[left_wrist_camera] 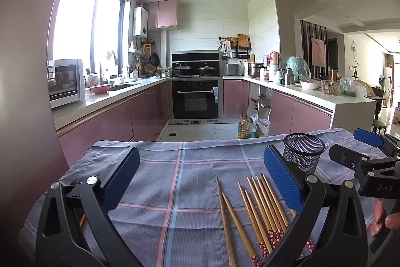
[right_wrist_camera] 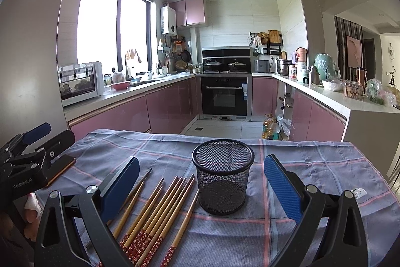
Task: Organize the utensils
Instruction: 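Lower the left tool onto the chopsticks and close on one chopstick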
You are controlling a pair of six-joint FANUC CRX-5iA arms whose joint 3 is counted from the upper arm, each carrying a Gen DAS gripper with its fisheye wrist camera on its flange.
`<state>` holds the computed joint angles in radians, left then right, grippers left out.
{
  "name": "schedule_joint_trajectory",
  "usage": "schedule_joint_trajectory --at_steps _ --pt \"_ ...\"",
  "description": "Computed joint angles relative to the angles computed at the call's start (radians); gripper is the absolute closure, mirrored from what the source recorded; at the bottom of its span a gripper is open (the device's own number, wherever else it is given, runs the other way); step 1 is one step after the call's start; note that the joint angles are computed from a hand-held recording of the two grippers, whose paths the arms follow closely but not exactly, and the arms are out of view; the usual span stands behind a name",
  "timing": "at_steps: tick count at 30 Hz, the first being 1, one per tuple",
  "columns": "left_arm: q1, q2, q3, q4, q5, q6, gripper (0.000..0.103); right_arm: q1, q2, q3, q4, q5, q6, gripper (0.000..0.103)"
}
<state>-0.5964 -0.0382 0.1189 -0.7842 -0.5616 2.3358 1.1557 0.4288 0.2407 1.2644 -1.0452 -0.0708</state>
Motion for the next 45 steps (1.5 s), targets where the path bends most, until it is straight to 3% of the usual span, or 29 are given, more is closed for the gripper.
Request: schedule_joint_trajectory --at_steps 2,5,8,17,27,34,38,42,45 --pt "0.047 0.007 -0.014 0.136 0.036 -0.126 0.005 0.001 0.008 0.027 -0.073 0.019 0.068 0.007" --pt "0.095 0.035 -0.015 0.294 0.027 -0.305 0.005 0.003 0.037 0.095 -0.218 0.014 0.199 0.007" --pt "0.15 0.073 -0.027 0.5 0.005 -0.521 0.005 0.001 0.075 0.177 -0.362 -0.019 0.319 0.014" --pt "0.2 0.209 0.035 0.731 -0.12 -0.768 0.03 -0.04 0.156 0.351 -0.654 -0.093 0.48 0.048" --pt "0.219 0.317 0.132 0.817 -0.282 -0.858 0.061 -0.055 0.204 0.446 -0.749 -0.141 0.572 0.065" --pt "0.224 0.373 0.189 0.862 -0.318 -0.903 0.062 -0.068 0.245 0.53 -0.781 -0.189 0.63 0.067" --pt "0.226 0.416 0.246 0.881 -0.348 -0.896 0.068 -0.078 0.245 0.529 -0.791 -0.166 0.637 0.07" --pt "0.227 0.437 0.279 0.892 -0.367 -0.862 0.089 -0.095 0.194 0.455 -0.84 -0.077 0.598 0.094" --pt "0.231 0.431 0.261 0.912 -0.353 -0.84 0.092 -0.1 0.159 0.399 -0.851 -0.021 0.566 0.096"
